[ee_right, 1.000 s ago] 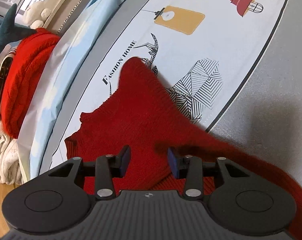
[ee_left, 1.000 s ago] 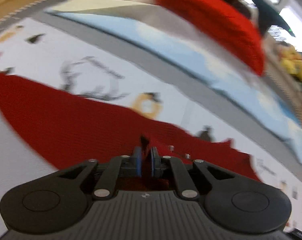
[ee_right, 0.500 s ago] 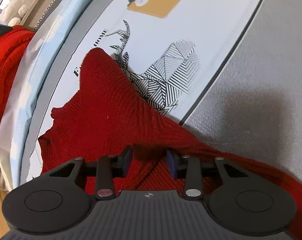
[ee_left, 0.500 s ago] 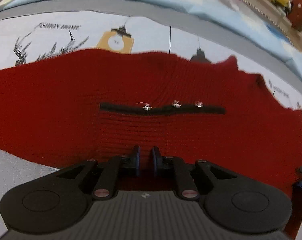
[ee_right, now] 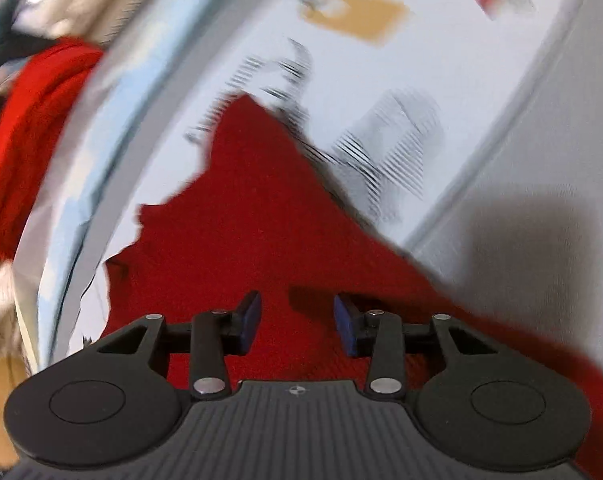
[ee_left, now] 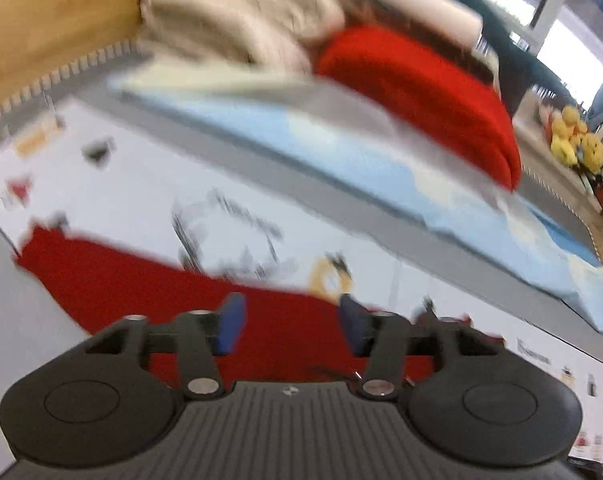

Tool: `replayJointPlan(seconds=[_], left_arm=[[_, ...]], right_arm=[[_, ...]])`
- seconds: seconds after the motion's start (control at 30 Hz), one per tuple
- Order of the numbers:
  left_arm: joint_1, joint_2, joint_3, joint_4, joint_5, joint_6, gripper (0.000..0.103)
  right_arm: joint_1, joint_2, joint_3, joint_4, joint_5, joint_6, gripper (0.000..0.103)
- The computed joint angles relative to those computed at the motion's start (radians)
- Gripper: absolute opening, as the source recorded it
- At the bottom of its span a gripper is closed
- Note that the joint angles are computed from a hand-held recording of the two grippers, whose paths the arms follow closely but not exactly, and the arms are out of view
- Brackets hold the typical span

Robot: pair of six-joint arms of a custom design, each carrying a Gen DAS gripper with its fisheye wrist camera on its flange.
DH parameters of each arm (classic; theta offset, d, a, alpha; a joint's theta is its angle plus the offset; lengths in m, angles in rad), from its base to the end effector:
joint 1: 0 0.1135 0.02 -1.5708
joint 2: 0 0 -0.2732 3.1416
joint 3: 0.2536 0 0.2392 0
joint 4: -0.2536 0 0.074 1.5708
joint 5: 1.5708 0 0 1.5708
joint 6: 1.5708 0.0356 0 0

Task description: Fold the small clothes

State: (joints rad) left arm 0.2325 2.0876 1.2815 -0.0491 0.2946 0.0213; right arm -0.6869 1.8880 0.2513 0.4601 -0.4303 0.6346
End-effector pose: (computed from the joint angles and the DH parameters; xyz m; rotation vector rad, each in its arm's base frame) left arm 0.4203 0.0889 0.1439 -0.1199 2.3880 -0.2384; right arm 0.1569 -0.1094 0.0399 1.5540 2.1900 0.5720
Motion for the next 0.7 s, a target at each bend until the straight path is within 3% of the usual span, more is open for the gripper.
replayJointPlan(seconds=[0.03,0.1,0.17,0.2,0.23,0.3,0.43,0.63,0.7], left_arm=[[0.015,0.001,-0.039,0.091,-0.008,0.018,0.074],[0.048,0.05,-0.099,0.28,-0.051,0.077,0.077],[0.06,0.12,0.024,0.124,-0.132,0.104,0.076],[0.086,0.164,0.093,0.074,-0.077,0.074,0.076],[0.104,0.198,0.141,0.058,-0.051,0.052,0.076],[0.119,0.246,0.193,0.078,-0.095,0.073,0.076],[0.162,0.358,0.339,0.026,-0.122,0.112,0.076],[0.265,0.51,0.551,-0.133,-0.071,0.074,0.076],[0.291,0.579,0.672,-0.241,-0.058,0.036,0.075]], right_arm=[[0.001,0.01,0.008,-0.024,0.009,0.009,0.042],[0.042,-0.033,0.001,-0.062,0.073,0.03,0.043],[0.081,-0.115,-0.022,-0.066,0.082,0.044,0.043],[0.094,-0.161,-0.034,-0.07,0.08,0.038,0.043],[0.108,-0.217,-0.045,-0.079,0.08,0.035,0.043],[0.139,-0.328,-0.074,-0.064,0.093,0.014,0.043],[0.193,-0.495,-0.096,-0.074,0.184,-0.077,0.061],[0.223,-0.537,-0.083,-0.085,0.192,-0.205,0.067],[0.227,-0.532,-0.075,-0.092,0.179,-0.231,0.068]])
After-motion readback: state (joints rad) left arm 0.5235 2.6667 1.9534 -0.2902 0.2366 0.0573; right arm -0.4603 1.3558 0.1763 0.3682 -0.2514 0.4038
